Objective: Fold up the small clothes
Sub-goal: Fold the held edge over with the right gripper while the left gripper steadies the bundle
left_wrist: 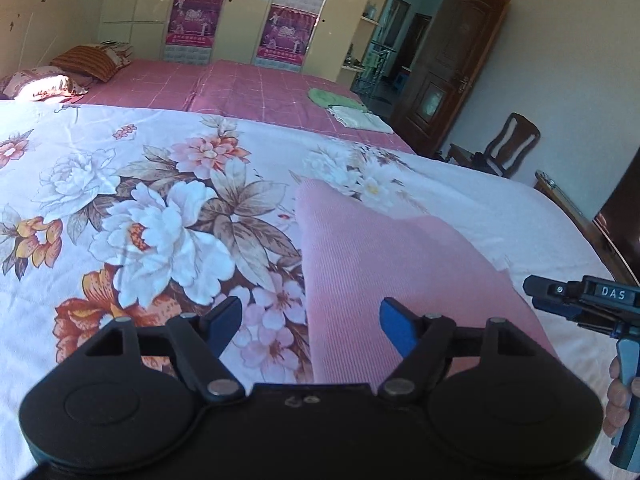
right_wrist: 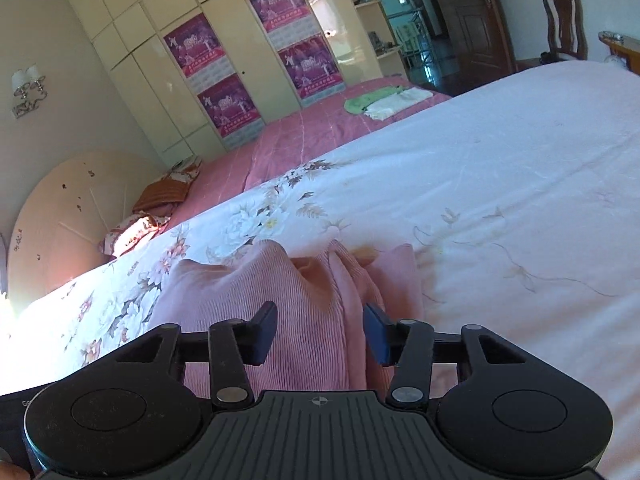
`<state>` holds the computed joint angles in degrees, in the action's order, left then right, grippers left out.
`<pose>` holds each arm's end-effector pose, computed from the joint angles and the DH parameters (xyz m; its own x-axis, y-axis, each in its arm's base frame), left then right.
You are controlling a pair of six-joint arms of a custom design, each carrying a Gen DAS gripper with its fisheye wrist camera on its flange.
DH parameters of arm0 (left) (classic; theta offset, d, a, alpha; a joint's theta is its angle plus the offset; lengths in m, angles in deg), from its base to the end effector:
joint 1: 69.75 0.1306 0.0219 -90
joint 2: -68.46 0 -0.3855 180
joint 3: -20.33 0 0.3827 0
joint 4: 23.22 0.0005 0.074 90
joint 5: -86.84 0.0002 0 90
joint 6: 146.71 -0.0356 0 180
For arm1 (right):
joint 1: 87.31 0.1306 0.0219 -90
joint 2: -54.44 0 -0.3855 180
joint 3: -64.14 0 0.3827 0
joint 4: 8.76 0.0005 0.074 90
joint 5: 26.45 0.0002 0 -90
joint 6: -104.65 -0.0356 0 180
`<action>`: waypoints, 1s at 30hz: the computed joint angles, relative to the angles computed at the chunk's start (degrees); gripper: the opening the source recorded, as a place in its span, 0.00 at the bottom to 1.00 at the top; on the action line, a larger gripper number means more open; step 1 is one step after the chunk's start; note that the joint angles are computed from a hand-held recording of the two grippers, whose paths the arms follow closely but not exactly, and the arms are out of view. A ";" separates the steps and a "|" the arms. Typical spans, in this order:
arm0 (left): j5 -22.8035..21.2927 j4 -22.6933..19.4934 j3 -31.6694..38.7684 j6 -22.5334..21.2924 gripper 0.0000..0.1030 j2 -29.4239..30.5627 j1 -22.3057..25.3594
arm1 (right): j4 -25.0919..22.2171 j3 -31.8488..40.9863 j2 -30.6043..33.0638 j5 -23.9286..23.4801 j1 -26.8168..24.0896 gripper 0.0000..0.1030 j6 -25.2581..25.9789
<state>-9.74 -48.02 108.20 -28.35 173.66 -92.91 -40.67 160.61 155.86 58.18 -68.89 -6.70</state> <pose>0.5248 -0.2206 0.3151 -0.6912 -0.2176 -0.6891 -0.0179 0.9585 -0.2846 0.5370 0.1818 0.4096 -0.6705 0.1587 -0.7248 -0.1520 0.9267 0.3436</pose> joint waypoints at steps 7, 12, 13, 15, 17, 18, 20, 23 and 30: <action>1.38 -1.78 5.44 0.29 0.80 5.66 1.33 | -5.30 7.53 8.25 -2.67 -0.48 0.19 4.28; 1.27 0.51 4.54 -1.85 0.76 4.91 0.60 | 8.47 -3.69 0.61 3.59 0.74 0.07 5.22; 1.33 1.08 4.29 -2.46 0.76 4.66 0.36 | 11.66 -6.26 -1.31 6.00 1.28 0.07 6.41; 1.13 1.65 4.63 -4.31 0.77 4.87 -0.42 | 14.97 -9.57 -3.58 9.76 1.92 0.06 8.40; 0.20 0.55 6.11 -5.61 0.80 6.39 -1.10 | 11.93 -9.16 -2.30 10.79 1.39 0.06 7.70; -0.44 -0.90 7.18 -5.61 0.83 7.44 -1.35 | 8.59 -7.59 -0.64 9.71 0.88 0.06 7.06; -1.13 -2.13 8.20 -4.71 0.87 8.75 -1.47 | 7.68 -6.62 1.19 10.47 0.72 0.07 7.09; -1.47 -2.82 8.12 -4.11 0.86 8.14 -1.42 | 6.03 -5.24 0.97 10.75 0.92 0.07 5.59; -1.02 -0.82 0.74 -5.31 0.80 1.05 -2.66 | 1.47 -13.33 -10.02 4.05 -0.12 0.28 0.76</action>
